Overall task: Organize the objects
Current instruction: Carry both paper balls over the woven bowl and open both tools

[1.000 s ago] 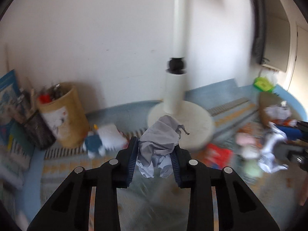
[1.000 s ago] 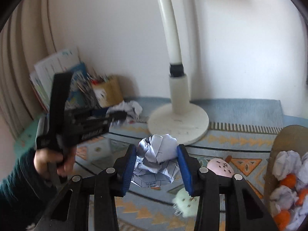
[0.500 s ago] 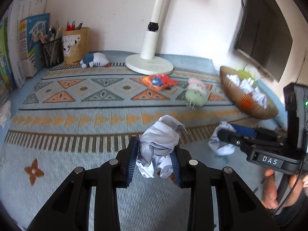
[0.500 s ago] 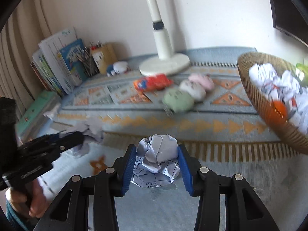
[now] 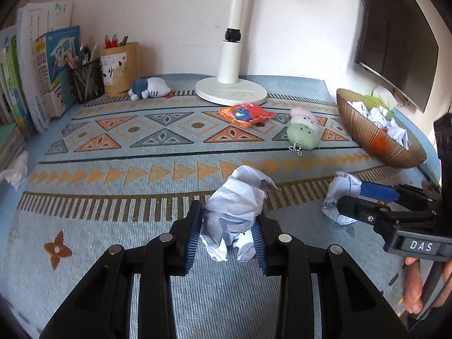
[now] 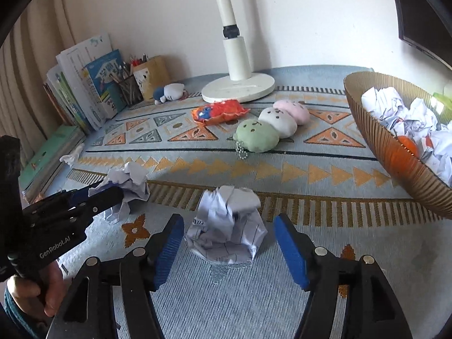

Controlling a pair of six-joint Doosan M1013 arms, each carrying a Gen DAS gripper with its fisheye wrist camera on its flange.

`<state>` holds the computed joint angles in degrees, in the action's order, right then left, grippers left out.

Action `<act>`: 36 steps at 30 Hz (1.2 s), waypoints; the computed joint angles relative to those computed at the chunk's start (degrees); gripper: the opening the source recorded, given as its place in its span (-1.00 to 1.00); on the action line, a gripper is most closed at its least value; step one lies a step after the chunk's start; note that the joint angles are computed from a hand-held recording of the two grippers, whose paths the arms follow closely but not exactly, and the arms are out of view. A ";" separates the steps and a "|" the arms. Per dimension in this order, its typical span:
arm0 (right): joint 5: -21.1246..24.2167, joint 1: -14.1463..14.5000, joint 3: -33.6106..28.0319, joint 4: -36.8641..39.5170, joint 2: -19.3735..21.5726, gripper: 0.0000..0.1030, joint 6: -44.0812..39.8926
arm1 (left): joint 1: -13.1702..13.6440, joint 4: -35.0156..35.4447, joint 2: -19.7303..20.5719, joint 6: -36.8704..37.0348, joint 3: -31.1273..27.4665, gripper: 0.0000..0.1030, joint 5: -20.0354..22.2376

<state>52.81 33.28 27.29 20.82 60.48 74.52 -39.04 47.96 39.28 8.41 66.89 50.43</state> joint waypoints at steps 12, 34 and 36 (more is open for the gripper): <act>-6.62 0.61 5.14 -0.20 -2.57 0.07 -3.26 | 0.15 -0.93 -0.02 1.10 -0.03 -0.36 -0.63; -23.88 -5.38 8.07 -9.11 -9.22 0.10 21.69 | 1.78 -10.73 11.93 24.49 -29.51 -0.44 -13.22; -20.62 -5.82 3.01 -14.08 -6.76 0.10 27.41 | 2.52 -18.41 15.87 31.77 -36.55 -0.44 -11.90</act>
